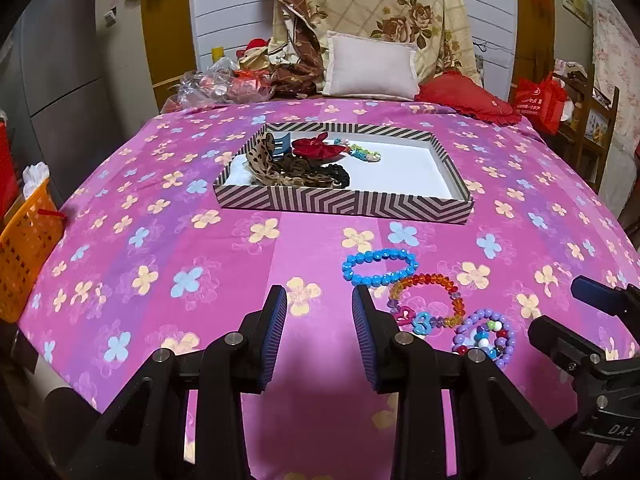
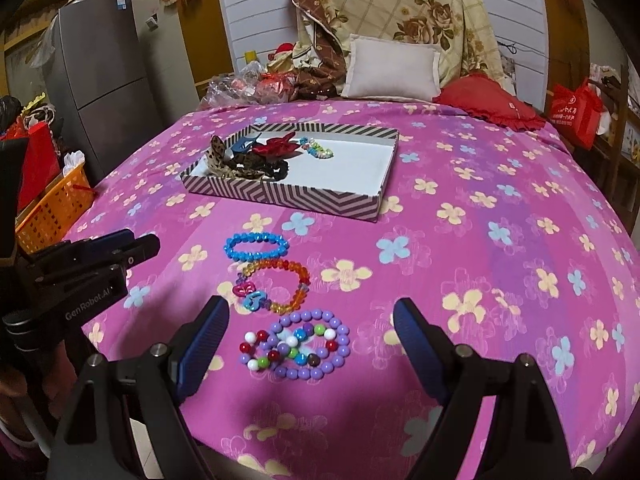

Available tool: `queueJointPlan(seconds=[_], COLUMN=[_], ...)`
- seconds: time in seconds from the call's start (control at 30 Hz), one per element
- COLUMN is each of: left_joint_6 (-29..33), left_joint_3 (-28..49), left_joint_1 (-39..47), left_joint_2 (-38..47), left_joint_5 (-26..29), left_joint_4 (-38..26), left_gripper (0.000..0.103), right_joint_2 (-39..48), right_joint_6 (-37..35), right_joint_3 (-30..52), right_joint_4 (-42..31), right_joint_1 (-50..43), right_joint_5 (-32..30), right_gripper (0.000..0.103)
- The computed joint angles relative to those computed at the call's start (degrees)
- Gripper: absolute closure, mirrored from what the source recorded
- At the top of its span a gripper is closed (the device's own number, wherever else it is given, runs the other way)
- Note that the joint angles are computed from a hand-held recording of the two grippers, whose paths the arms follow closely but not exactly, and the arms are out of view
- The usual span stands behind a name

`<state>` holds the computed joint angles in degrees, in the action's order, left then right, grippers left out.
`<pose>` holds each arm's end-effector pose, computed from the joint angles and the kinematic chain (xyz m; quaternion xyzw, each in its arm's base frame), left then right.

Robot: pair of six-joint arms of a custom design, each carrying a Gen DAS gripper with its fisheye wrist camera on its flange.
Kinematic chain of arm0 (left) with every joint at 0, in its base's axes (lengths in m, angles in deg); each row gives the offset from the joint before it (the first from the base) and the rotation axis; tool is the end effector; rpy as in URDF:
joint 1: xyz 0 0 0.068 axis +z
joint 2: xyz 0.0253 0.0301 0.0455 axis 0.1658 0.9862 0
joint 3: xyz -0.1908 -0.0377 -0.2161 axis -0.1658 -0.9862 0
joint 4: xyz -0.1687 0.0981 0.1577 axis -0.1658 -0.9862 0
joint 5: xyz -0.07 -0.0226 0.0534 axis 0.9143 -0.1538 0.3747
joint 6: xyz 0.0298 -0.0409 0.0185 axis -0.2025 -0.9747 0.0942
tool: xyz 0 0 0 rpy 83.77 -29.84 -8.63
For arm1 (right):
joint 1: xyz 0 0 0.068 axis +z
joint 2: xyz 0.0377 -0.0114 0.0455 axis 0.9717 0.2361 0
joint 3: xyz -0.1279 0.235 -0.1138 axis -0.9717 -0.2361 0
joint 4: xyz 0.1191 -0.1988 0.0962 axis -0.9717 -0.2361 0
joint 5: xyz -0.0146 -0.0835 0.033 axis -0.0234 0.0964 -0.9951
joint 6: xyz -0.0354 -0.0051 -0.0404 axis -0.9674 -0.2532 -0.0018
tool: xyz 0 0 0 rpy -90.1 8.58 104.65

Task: Organize jewelry
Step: 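Move both tools back toward the blue and amber beaded bracelets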

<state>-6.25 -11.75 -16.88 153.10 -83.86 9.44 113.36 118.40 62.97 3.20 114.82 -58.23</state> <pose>0.3416 -0.1700 0.2088 0.2236 0.8908 -0.0874 0.3858 0.2433 0.1702 0.2034 0.1178 0.9104 0.0086 0.3966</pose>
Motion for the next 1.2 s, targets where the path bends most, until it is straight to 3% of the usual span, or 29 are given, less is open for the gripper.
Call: queueJointPlan(seconds=[1.2], left_joint_6=[-0.7], left_joint_3=[-1.8], left_joint_1=[-0.5], left_joint_2=[0.2], left_joint_5=[0.3], left_joint_4=[0.4], left_gripper=[0.071], right_joint_2=[0.7], right_joint_6=[0.8], right_joint_3=[-0.7], right_joint_4=[-0.2], right_joint_1=[0.5], right_joint_5=[-1.7], right_gripper=[0.016])
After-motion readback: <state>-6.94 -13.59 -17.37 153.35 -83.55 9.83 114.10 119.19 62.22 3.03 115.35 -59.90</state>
